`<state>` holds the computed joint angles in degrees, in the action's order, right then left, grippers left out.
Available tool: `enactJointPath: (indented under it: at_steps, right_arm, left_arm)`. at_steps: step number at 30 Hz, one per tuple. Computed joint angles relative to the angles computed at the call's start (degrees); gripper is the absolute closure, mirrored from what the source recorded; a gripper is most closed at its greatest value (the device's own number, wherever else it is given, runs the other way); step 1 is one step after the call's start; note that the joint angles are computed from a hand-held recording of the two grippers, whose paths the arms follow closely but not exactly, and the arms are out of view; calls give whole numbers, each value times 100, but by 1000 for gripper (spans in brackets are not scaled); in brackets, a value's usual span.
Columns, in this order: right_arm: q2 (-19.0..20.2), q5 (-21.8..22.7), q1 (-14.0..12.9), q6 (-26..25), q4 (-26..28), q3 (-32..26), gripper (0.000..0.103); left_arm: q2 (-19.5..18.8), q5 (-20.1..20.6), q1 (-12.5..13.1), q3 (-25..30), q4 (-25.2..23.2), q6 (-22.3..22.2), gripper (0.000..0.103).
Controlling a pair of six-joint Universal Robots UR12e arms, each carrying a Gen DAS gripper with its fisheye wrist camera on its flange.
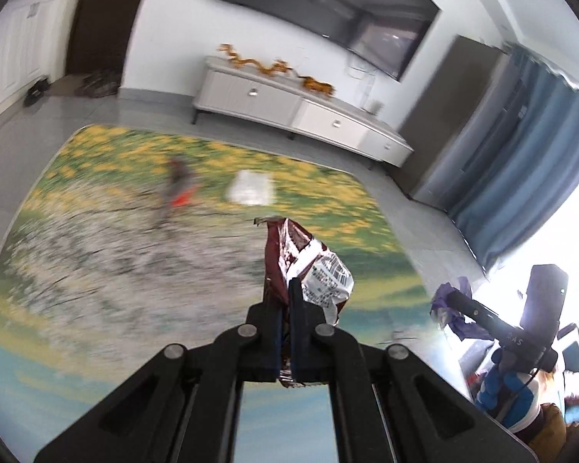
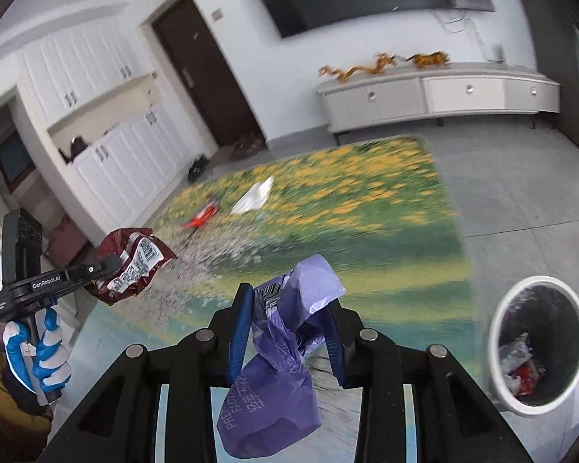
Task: Collect trash
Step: 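Carry both items over the white bin and open both tools to drop them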
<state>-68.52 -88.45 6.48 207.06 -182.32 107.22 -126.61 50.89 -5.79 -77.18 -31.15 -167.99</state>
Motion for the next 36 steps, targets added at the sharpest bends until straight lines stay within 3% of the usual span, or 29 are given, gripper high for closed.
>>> enactJointPath:
  at_steps: [7, 14, 19, 27, 33, 36]
  right_arm:
    - [-526, -698, -288, 351, -255, 797, 70]
    - [-937, -1179, -712, 745, -7, 1373, 70]
    - [-1054, -1277, -1000, 858, 112, 1572, 70]
    - [-977, -1183, -1338, 987, 140, 1667, 70]
    - [-833, -1115, -1514, 1013, 271, 1586, 67]
    - [-777, -1218, -1569, 1039, 414, 1523, 52]
  left_arm:
    - [-58, -329, -534, 352, -736, 614, 101]
    - [-295, -90, -1193, 851, -1376, 1145, 101]
    - [-612, 322, -1636, 1332, -1714, 1178, 101]
    - [-1128, 1334, -2170, 1951, -1926, 999, 101]
    - [-1378, 1528, -2367, 2225, -2034, 830, 98]
    - [-1558, 1383, -2411, 2509, -2340, 784, 91]
